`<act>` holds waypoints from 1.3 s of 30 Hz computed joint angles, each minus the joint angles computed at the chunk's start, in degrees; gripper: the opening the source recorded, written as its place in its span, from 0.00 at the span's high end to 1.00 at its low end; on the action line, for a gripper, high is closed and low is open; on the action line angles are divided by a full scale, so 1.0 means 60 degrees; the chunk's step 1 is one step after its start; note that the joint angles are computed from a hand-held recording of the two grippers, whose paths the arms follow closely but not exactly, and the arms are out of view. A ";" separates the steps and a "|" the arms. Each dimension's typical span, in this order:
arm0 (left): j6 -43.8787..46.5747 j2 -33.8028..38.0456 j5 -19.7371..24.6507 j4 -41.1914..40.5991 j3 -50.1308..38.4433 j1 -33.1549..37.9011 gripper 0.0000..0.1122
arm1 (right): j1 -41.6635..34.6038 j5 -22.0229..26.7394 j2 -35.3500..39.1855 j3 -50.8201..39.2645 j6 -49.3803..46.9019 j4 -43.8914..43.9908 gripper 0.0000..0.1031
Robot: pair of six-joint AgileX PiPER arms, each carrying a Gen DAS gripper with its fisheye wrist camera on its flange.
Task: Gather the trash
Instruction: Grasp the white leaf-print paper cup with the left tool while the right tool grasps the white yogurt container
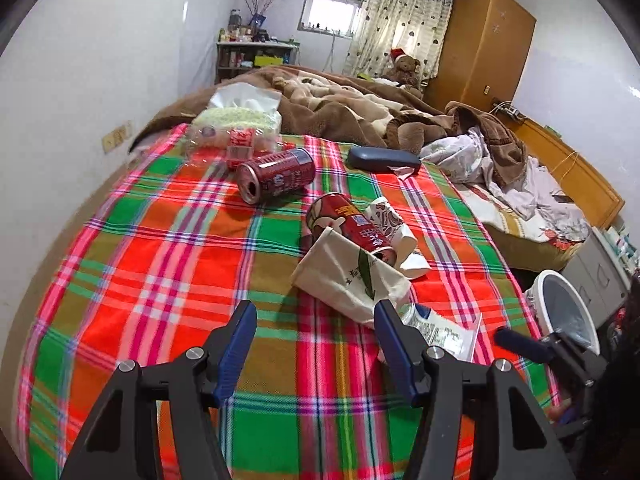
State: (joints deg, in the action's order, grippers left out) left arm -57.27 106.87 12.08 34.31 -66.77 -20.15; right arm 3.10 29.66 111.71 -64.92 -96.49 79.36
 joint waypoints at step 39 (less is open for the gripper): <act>0.3727 0.2801 0.1351 -0.5012 -0.3578 0.0183 0.35 | -0.1115 0.0411 0.0262 -0.0944 0.3237 -0.2595 0.49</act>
State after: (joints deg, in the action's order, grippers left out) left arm -34.91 123.68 20.18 4.24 -88.24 -19.05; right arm -3.59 32.13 113.28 -70.58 -77.06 63.79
